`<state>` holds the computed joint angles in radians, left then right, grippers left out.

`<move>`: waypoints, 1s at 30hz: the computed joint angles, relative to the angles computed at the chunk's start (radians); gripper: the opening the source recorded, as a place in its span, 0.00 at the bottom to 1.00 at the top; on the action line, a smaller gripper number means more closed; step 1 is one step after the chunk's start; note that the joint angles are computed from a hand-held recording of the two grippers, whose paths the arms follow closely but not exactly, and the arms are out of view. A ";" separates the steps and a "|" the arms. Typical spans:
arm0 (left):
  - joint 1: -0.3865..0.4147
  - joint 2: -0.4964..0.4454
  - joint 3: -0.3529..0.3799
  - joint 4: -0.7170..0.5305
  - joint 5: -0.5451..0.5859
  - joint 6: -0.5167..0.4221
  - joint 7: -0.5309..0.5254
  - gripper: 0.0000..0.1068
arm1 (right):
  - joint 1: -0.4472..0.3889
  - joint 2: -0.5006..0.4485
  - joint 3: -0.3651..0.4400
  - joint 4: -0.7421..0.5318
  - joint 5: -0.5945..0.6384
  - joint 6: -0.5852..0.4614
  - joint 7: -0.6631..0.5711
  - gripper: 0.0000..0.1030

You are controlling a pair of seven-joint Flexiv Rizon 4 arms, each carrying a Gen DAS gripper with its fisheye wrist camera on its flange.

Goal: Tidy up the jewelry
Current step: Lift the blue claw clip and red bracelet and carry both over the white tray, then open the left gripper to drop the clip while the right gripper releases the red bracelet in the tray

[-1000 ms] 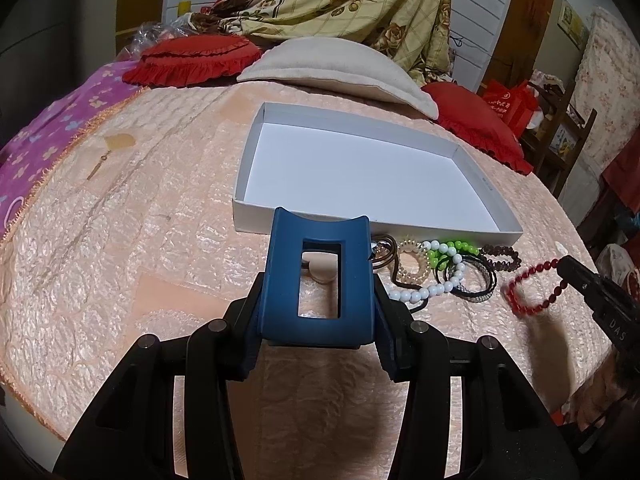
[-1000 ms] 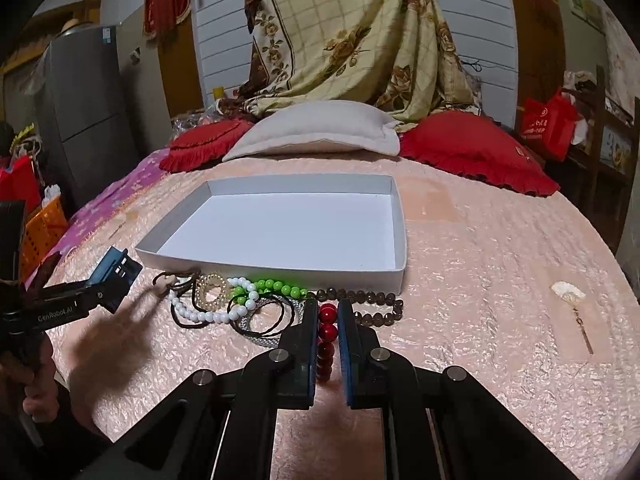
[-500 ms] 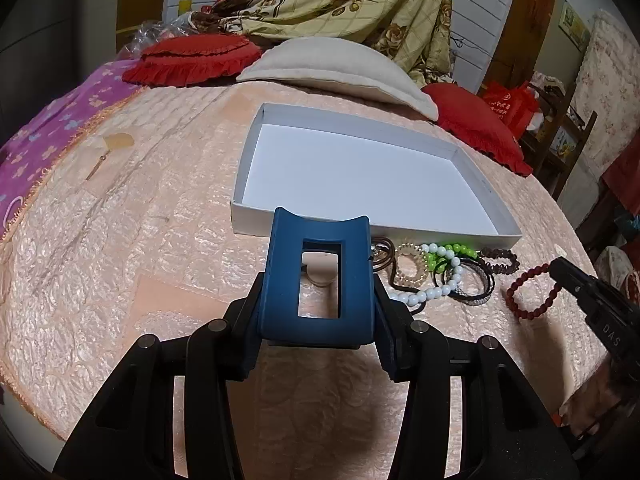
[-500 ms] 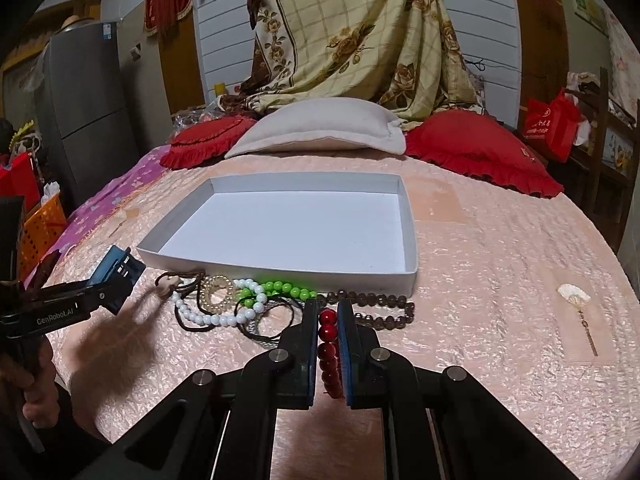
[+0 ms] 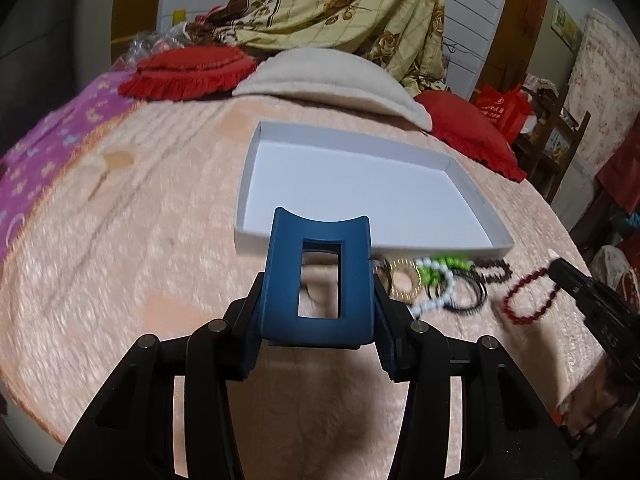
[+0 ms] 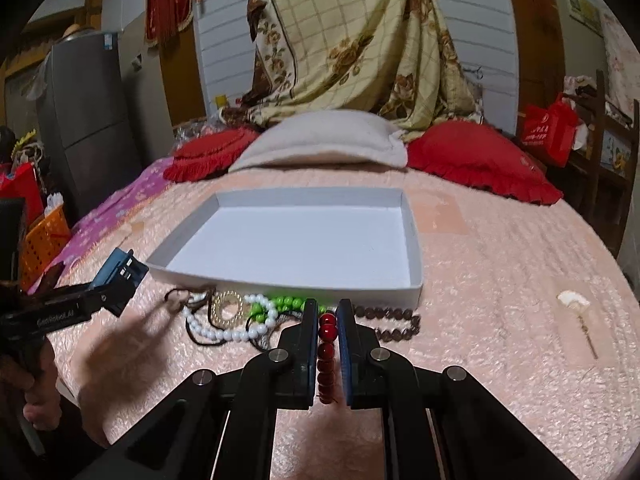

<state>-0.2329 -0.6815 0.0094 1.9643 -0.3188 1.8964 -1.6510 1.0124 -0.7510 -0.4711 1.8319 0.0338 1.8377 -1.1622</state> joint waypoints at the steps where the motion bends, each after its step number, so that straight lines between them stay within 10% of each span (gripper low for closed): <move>1: 0.010 -0.002 -0.007 -0.017 0.003 -0.016 0.006 0.43 | 0.001 0.000 -0.004 0.001 0.003 0.008 0.000 0.08; 16: -0.033 -0.182 0.101 -0.366 -0.006 -0.234 0.032 0.43 | -0.151 -0.102 0.076 -0.281 -0.068 -0.071 0.067 0.08; 24: -0.004 -0.216 0.106 -0.425 0.029 -0.376 -0.046 0.43 | -0.435 -0.246 0.452 -0.584 -0.221 -0.265 0.155 0.08; 30: -0.050 -0.232 0.187 -0.465 0.107 -0.436 -0.137 0.43 | -0.482 -0.274 0.464 -0.633 -0.266 -0.448 0.275 0.08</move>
